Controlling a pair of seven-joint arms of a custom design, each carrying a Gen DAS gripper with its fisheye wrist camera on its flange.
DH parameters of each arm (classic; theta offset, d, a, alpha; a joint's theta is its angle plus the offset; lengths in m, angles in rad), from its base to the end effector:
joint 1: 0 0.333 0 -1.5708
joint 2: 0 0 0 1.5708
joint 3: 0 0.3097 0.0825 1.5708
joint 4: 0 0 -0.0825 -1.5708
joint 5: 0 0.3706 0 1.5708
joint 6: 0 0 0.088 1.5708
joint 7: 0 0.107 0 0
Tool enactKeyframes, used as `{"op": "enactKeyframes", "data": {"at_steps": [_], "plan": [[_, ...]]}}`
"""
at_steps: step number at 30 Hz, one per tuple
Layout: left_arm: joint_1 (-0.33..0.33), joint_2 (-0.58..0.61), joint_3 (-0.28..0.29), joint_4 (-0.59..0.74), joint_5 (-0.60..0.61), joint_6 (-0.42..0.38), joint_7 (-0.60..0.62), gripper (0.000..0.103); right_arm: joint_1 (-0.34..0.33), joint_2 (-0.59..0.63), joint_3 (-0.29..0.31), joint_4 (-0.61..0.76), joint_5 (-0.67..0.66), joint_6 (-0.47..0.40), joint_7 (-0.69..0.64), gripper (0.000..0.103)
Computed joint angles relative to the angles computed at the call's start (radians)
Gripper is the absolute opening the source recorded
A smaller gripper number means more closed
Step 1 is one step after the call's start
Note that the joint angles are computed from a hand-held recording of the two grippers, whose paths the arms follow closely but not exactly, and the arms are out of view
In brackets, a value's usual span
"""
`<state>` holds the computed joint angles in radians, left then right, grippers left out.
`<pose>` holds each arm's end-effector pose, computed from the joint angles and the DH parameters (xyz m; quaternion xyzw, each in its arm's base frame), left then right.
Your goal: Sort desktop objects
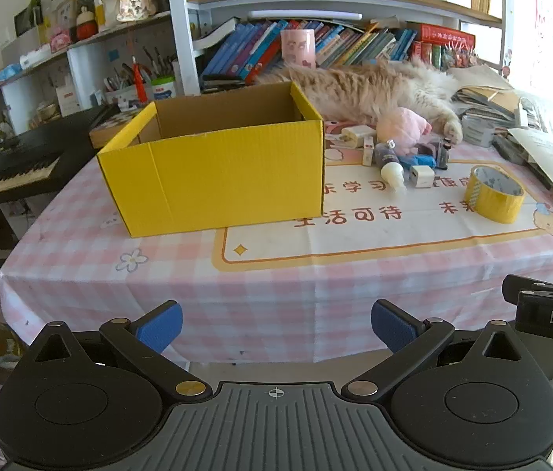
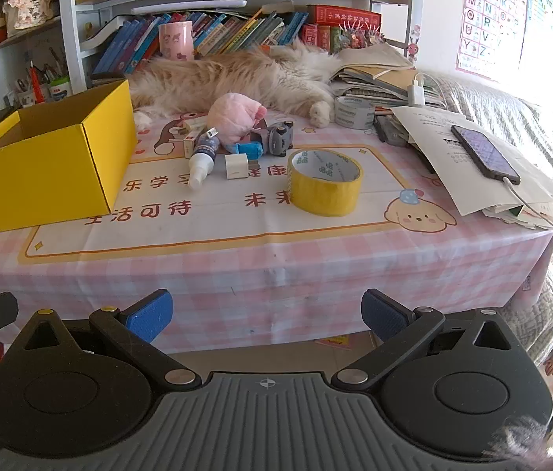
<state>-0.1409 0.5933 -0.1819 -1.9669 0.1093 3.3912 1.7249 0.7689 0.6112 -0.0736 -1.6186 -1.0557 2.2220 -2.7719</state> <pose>0.6195 -0.2050 0.2783 -0.4577 0.7887 -0.3326 0.2405 0.5401 0.4238 0.2847 -0.4463 0.7913 -0.3633 0.2065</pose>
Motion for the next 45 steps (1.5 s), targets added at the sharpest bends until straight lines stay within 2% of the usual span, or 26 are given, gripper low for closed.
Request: {"op": "enactKeyframes", "data": {"at_steps": [12, 26, 29, 34, 45], "plan": [[0.019, -0.01, -0.017, -0.017, 0.001, -0.017, -0.02, 0.103, 0.001, -0.009, 0.003, -0.016, -0.006, 0.009, -0.006, 0.103], [0.045, -0.014, -0.039, -0.027, 0.016, -0.016, -0.034, 0.103, 0.001, -0.028, 0.004, -0.042, -0.072, 0.055, 0.002, 0.103], [0.016, -0.02, -0.009, -0.029, 0.001, -0.017, -0.039, 0.103, -0.001, -0.038, 0.003, -0.059, -0.094, 0.076, 0.031, 0.103], [0.053, -0.018, -0.043, -0.031, 0.01, -0.024, -0.05, 0.103, -0.004, -0.041, 0.011, -0.061, -0.098, 0.068, 0.037, 0.103], [0.079, -0.012, -0.07, -0.023, 0.029, -0.035, -0.052, 0.103, -0.008, -0.046, 0.018, -0.067, -0.088, 0.052, 0.029, 0.103]]}}
